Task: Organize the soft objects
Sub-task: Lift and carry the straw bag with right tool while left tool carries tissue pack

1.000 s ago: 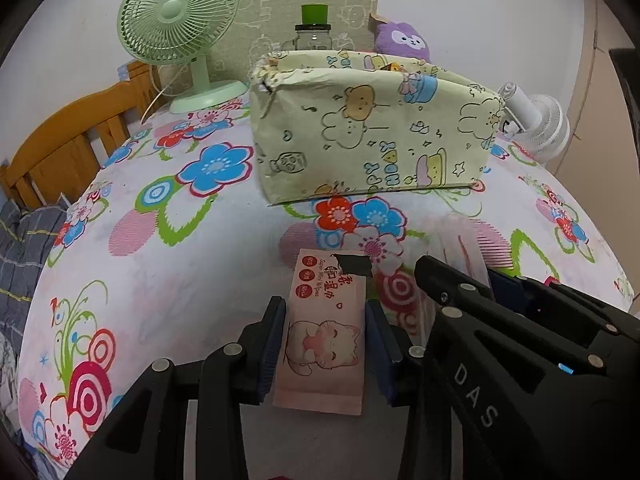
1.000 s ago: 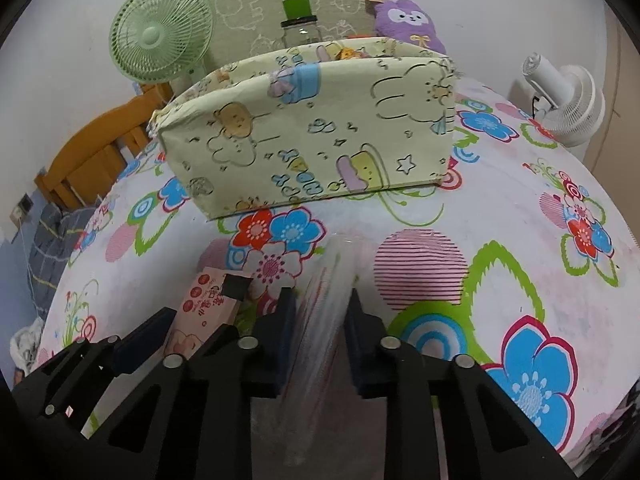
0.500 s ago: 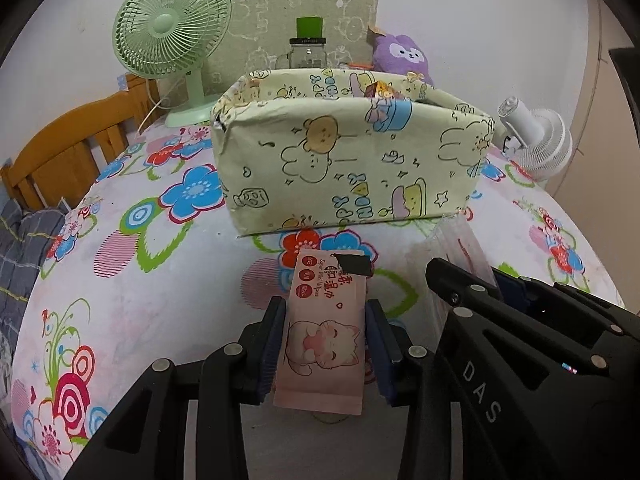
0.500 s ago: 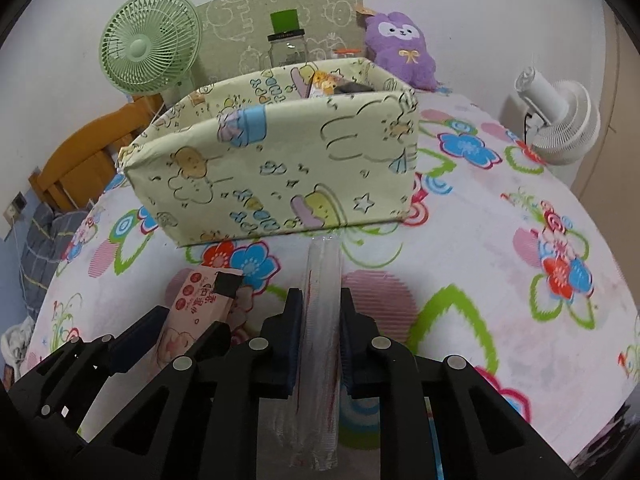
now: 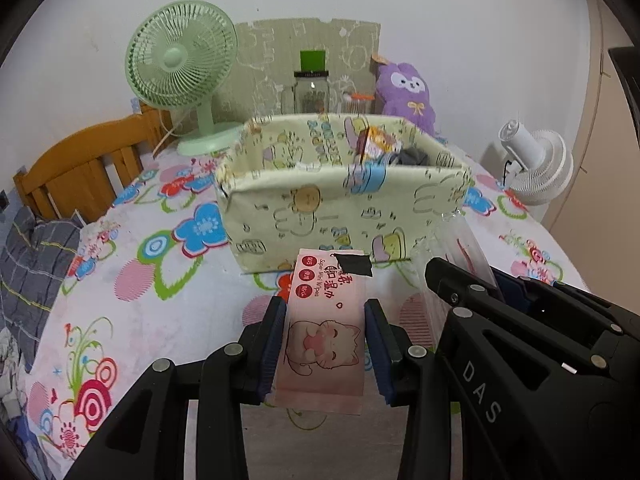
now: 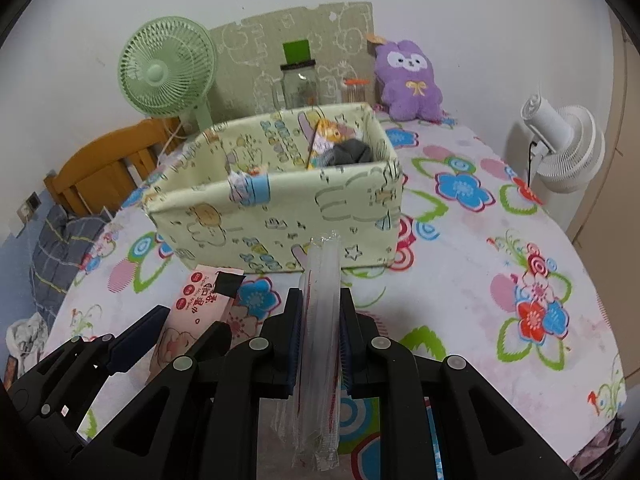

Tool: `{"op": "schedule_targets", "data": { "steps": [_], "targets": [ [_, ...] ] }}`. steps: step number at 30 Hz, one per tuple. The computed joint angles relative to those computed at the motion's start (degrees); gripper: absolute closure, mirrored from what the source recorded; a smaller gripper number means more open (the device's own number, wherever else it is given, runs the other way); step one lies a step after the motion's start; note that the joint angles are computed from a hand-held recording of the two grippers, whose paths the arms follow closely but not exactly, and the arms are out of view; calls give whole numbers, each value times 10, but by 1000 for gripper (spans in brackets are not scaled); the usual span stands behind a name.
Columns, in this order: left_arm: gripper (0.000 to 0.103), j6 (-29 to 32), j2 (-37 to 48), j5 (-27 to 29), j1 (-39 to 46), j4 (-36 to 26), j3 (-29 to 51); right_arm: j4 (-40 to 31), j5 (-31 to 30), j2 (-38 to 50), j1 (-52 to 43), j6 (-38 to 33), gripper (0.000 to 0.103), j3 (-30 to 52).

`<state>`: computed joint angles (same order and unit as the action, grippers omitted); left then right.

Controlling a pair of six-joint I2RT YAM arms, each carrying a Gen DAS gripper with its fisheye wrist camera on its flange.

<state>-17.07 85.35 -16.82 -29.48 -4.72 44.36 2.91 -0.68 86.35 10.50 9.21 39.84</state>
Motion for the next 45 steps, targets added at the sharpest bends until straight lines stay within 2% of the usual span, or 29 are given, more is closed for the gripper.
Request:
{"op": "schedule_targets", "data": {
  "steps": [25,36,45],
  "targets": [
    [62,7,-119,-49,-28,-63,26,-99,23,-157,19,-16,83,27],
    [62,19,-132,-50,-24,-68,44,-125,27,-180,23,-23,83,56],
    [62,29,-120,-44,-11,-51,58,-120,20,-168,17,-35,84,78]
  ]
}}
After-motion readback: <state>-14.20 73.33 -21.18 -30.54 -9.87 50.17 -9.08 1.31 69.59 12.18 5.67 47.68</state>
